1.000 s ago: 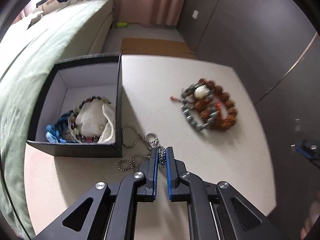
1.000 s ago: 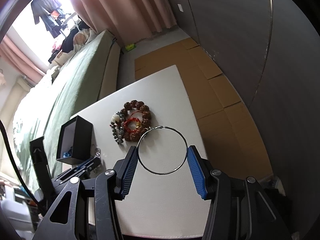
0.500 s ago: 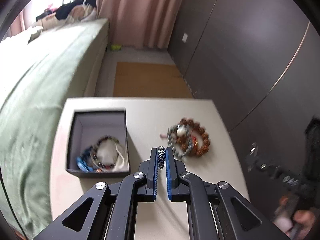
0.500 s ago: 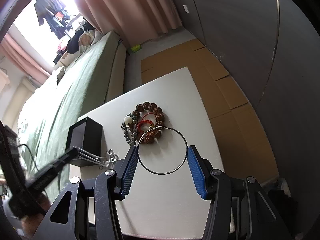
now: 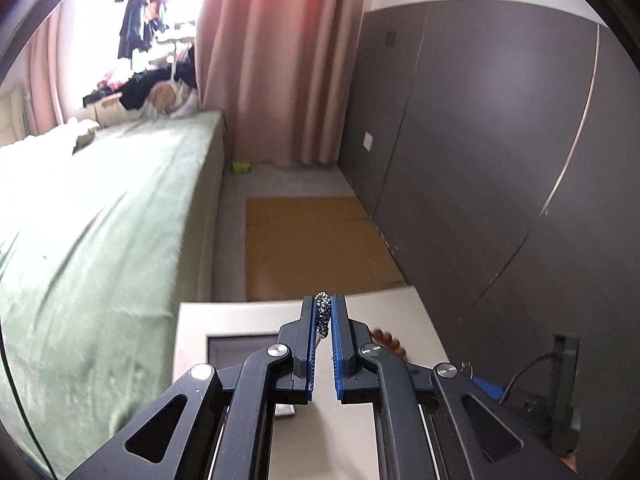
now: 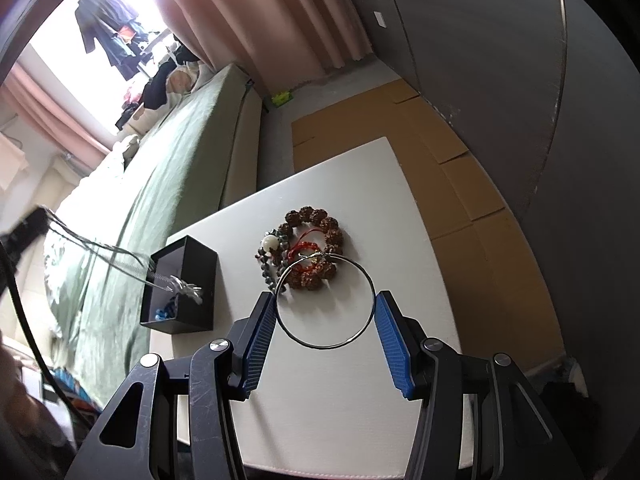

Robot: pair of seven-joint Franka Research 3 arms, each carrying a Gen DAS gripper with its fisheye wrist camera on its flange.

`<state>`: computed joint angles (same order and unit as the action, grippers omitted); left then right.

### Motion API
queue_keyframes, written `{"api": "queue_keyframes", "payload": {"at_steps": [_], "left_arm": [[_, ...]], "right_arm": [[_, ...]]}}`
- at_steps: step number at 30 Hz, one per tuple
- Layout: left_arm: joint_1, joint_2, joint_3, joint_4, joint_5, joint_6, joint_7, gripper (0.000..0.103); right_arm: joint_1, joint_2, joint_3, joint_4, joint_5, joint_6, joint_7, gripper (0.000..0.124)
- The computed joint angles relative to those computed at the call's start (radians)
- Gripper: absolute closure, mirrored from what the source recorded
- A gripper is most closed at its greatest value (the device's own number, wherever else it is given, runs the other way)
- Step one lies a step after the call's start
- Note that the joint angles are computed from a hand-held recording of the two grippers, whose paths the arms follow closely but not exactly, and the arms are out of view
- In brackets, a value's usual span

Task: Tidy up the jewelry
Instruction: 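Lift the chain over the box and open the left gripper while the right gripper carries the hoop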

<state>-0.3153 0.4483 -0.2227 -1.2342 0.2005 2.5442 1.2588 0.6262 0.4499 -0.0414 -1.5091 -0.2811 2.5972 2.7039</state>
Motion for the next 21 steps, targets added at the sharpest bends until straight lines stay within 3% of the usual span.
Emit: {"api": "queue_keyframes", "payload": {"at_steps": [7, 13, 21], "left_arm": [[0.001, 0.010, 0.029, 0.038, 0.039, -0.004, -0.029, 0.096], [0.022, 0.039, 0.033, 0.045, 0.033, -0.004, -0.043, 0.096], [0.029, 0.109, 0.051, 0.102, 0.044, -0.035, -0.052, 0.096]], "right_arm": [[-0.001, 0.021, 0.002, 0.025, 0.016, 0.010, -0.021, 0.072], [0.001, 0.028, -0.001, 0.033, 0.031, 0.071, -0.041, 0.072], [0.009, 0.090, -0.006, 0.127, 0.059, 0.048, -0.092, 0.072]]}}
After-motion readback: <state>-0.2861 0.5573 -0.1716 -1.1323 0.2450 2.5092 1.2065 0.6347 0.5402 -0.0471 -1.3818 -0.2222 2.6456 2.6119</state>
